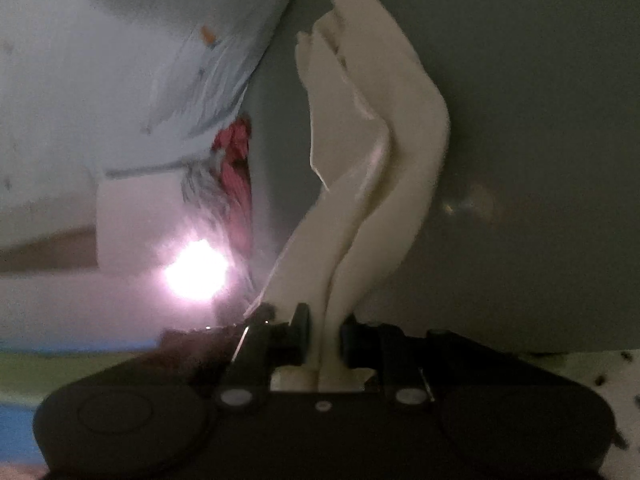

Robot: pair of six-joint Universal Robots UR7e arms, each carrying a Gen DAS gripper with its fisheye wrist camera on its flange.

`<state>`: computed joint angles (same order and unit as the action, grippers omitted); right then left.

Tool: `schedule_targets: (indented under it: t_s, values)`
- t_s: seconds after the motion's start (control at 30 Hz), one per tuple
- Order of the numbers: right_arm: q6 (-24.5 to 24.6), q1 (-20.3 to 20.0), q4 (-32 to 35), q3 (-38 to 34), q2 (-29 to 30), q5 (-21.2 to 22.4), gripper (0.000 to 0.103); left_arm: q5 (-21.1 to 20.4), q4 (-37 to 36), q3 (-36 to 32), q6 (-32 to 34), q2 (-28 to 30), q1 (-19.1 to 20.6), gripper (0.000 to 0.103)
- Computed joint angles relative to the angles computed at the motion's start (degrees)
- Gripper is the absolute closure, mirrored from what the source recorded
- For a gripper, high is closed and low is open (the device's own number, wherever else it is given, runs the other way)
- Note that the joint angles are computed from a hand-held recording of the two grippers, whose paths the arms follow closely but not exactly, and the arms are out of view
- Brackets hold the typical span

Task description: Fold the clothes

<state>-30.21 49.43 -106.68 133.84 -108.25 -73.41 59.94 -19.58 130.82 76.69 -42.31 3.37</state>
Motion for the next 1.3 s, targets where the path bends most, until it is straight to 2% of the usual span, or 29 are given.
schedule_targets:
  t_s: [0.03,0.13,0.3,0.43,0.63,0.8,0.9,1.0,1.07,1.13,1.2,1.27,1.3]
  values:
    - [1.8,0.8,-1.3,-0.1,1.3,1.0,0.087,-0.3,-1.4,0.0,0.8,-0.1,1.1,0.086]
    - [3.1,3.4,-3.3,-1.6,3.5,4.1,0.086,-1.0,-3.7,-0.2,5.9,-2.1,4.5,0.086]
    - [7.4,7.0,-7.8,-5.6,10.4,9.3,0.086,0.5,-3.9,-4.2,18.0,-4.5,12.5,0.085]
    - [11.6,10.6,-13.7,-9.8,17.8,10.0,0.086,3.2,-3.0,-7.6,24.9,-5.2,19.4,0.085]
    - [22.1,15.4,-23.2,-17.1,30.6,10.1,0.086,5.2,0.4,-14.3,33.5,-4.2,29.2,0.085]
    - [28.5,16.6,-26.0,-24.3,39.2,8.6,0.083,10.3,5.8,-22.5,38.5,-1.7,38.5,0.085]
    - [31.8,17.7,-27.6,-27.9,43.6,6.7,0.079,12.2,12.1,-27.9,42.0,0.1,42.5,0.083]
    - [36.0,18.3,-30.6,-29.9,46.5,5.4,0.066,13.4,17.0,-31.9,42.6,1.5,45.3,0.075]
    - [37.7,18.5,-34.1,-30.3,47.5,5.2,0.056,12.2,18.6,-33.2,44.4,1.5,45.8,0.06]
    - [39.0,18.4,-37.4,-30.3,48.0,6.0,0.055,10.1,17.4,-32.4,47.2,0.2,45.6,0.05]
    - [39.7,17.8,-39.8,-30.1,47.8,7.9,0.054,9.2,14.0,-30.5,50.1,-1.8,45.8,0.047]
    - [38.2,17.7,-41.5,-29.6,46.9,7.4,0.053,8.0,11.2,-28.6,51.0,-3.5,45.8,0.041]
    - [35.9,18.1,-42.6,-29.1,46.1,5.9,0.053,6.9,10.7,-27.8,51.2,-4.0,45.5,0.04]
